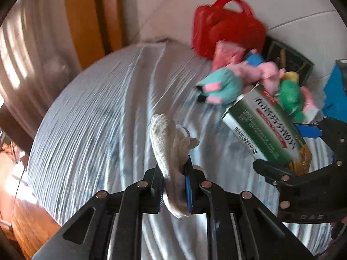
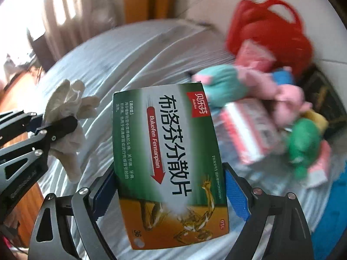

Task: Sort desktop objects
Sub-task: 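Carry the glove and green medicine box with both grippers over the bin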

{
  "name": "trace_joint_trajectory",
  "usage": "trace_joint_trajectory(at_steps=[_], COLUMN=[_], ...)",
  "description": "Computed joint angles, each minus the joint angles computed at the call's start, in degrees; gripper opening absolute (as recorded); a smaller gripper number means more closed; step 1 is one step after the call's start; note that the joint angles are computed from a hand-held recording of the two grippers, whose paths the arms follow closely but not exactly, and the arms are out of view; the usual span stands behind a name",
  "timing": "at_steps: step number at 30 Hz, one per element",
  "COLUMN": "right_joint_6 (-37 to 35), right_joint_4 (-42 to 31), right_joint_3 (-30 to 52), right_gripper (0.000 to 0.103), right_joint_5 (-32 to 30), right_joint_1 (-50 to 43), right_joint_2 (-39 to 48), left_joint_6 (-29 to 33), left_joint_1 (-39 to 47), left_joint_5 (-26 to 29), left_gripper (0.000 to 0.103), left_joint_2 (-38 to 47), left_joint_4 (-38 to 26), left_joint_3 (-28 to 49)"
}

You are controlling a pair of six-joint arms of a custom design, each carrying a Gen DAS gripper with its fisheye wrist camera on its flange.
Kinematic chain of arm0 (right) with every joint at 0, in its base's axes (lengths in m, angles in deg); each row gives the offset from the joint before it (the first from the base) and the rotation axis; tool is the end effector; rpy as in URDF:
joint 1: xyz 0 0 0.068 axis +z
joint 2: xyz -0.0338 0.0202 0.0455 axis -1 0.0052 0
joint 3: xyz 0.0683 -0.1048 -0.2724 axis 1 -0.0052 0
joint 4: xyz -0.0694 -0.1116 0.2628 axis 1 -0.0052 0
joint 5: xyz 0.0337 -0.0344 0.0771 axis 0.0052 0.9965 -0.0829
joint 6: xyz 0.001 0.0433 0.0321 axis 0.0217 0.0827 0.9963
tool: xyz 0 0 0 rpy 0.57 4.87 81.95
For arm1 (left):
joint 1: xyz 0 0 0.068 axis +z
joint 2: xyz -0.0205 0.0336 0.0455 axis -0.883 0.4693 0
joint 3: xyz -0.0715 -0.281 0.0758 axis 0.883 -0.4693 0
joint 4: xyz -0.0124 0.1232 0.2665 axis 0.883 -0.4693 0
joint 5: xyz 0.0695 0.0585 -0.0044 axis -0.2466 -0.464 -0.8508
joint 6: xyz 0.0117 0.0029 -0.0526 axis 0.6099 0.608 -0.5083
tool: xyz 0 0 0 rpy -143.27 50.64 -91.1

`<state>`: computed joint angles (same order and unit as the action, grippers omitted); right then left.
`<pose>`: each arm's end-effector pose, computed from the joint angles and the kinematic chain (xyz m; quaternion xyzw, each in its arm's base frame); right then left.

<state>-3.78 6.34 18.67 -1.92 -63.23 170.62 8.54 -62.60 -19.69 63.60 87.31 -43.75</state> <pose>0.3178 0.1587 0.1248 -0.3160 0.9136 0.0392 0.2528 0.2542 0.0005 0.1358 -0.0811 0.9405 0.0148 0.3297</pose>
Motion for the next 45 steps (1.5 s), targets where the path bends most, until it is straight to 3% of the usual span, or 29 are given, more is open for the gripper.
trace_joint_trajectory(at_steps=[8, 14, 21, 25, 30, 40, 43, 45], right_joint_6=[1.80, 1.28, -3.60, -7.47, -11.29, -14.75, -16.21, -17.06], right_joint_4=[-4.78, -11.19, -18.30, -19.49, -17.15, -13.75, -13.32, -13.19], right_joint_3=[-6.60, -7.96, -3.54, 0.63, 5.48, 12.89, 14.60, 14.48], right_gripper=[0.090, 0.090, 0.090, 0.090, 0.090, 0.090, 0.090, 0.090], right_joint_5=[1.27, 0.15, -10.90, -20.17, -25.77, -25.36, -25.59, -25.55], right_joint_1=[-12.02, -24.92, -52.50, -71.52, -88.03, -97.47, -99.23, -99.73], right_joint_2=[-23.42, -40.41, -51.42, -49.48, -41.31, -24.59, -20.46, -19.58], left_joint_6=[-1.90, -1.45, 1.14, 1.13, 2.22, 0.97, 1.70, 1.77], left_joint_1=[-14.82, -28.45, -43.12, -49.95, -56.95, -65.97, -66.67, -66.21], left_joint_5=[-4.53, -7.81, -10.18, -9.02, -7.97, -7.51, -7.10, -5.97], left_gripper=[0.015, 0.015, 0.015, 0.015, 0.015, 0.015, 0.015, 0.015], left_joint_2=[-7.05, -5.53, 3.74, 11.71, 22.20, 43.55, 46.84, 46.53], left_joint_4=[-5.81, -6.83, -7.14, -9.80, -14.15, -34.24, -38.88, -39.01], left_joint_3=[6.58, 16.03, 33.02, 44.87, 59.30, 91.39, 96.74, 96.37])
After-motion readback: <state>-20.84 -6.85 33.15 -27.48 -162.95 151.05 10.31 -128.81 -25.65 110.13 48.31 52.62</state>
